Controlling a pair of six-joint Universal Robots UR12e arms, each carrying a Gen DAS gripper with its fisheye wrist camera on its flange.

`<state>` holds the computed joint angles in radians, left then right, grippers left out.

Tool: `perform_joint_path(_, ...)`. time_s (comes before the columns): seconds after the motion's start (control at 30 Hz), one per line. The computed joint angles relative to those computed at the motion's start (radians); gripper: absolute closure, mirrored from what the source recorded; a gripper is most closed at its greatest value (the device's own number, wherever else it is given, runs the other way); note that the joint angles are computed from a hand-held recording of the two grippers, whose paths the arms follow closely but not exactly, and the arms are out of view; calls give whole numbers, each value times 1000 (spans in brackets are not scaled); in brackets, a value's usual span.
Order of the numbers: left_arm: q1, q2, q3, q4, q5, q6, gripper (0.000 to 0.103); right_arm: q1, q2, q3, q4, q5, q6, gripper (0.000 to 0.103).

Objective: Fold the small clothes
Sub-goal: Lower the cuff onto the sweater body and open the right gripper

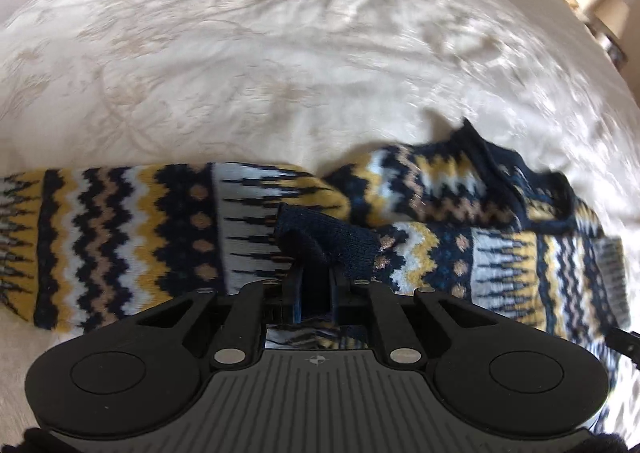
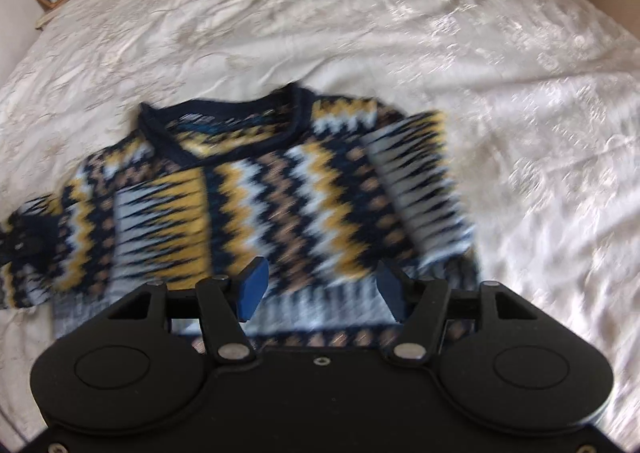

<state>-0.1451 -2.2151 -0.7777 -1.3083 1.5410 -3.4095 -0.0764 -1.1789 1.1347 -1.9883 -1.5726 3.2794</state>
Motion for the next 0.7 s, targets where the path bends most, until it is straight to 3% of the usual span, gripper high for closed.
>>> perform_joint_path(0.13,0,-27,45,-47,-17,34,91,-26,55,-73,26,23,-6,58)
perform_joint_path(0.33,-9,-55,93,-100,7,35,91,-44,138,-170,64,1,-23,64)
perform_joint_path(0.4,-11,-57,96,-113,16,37,91,-47,164,-203,115,-44,-32,69)
perform_joint_path(0.47,-12,-70,117,-148,25,37,90,-51,185,-225,164,-93,-42,83)
perform_joint_path(0.53,-16,-81,133,-173,38,32,90,-56,194,-230,188,-122,-43,82)
perform_joint_path(0.6,-23,-93,156,-191,62,38,90,-65,187,-221,178,-104,-45,82)
perform_joint_path(0.7,-32,-104,178,-203,99,41,89,-55,155,-179,93,-148,-84,78)
